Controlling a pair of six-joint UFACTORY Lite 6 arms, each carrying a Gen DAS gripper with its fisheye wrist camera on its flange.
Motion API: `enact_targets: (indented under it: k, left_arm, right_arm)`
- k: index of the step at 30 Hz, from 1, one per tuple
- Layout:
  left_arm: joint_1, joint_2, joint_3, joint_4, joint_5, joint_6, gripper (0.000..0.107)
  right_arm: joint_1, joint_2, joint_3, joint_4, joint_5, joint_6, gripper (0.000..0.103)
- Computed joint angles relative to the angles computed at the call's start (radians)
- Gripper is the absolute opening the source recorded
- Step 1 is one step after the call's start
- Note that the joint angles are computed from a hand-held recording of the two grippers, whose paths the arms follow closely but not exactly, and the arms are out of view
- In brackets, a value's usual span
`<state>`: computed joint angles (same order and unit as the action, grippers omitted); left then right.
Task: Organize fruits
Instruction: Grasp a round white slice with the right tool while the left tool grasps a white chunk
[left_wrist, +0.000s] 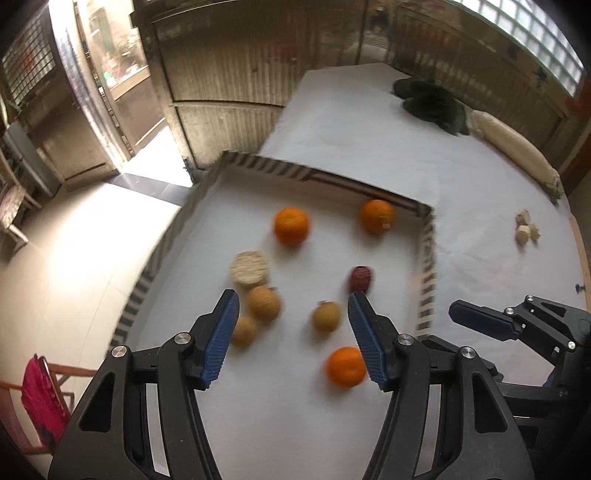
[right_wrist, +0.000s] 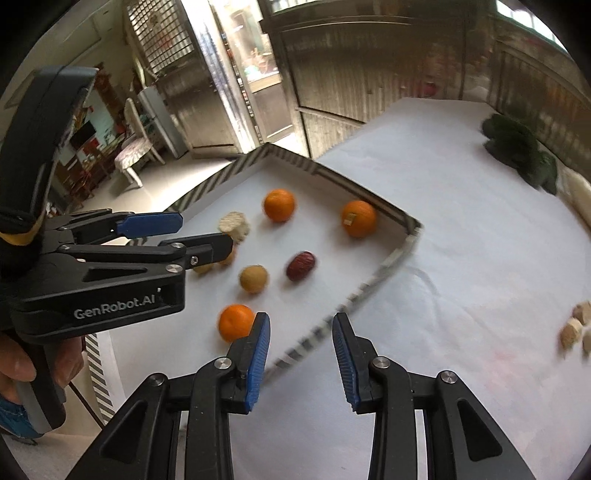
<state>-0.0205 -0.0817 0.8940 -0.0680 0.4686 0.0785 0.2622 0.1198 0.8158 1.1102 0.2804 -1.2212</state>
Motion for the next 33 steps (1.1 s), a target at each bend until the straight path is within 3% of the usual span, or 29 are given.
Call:
enact_targets:
  k: [11, 18, 24, 33]
  left_arm:
    - [-0.287, 0.15, 0.145, 0.042, 0.012, -0.158, 0.062]
    - [-0.454, 0.317, 0.319, -0.004, 0.02, -0.15, 0.062]
    - [-0.558, 0.558, 0.607, -0.105, 0.069, -0.081, 0.062]
    - [-0.628, 1.004, 1.201, -0.086, 0.253, -0.071, 0.062]
  right_arm:
    - [-0.318, -0.149, -0.153, -0.071, 0.073, -0.033, 0.034]
    - [-0.635, -0.152, -0.158, -0.1, 0.163, -0.125, 0.035]
    - [-0.858, -0.092, -0.082, -0.12, 0.24, -0.198, 0.036]
    - [-1.012, 0.025, 0.068, -0.122, 0.309, -0.228, 0.036]
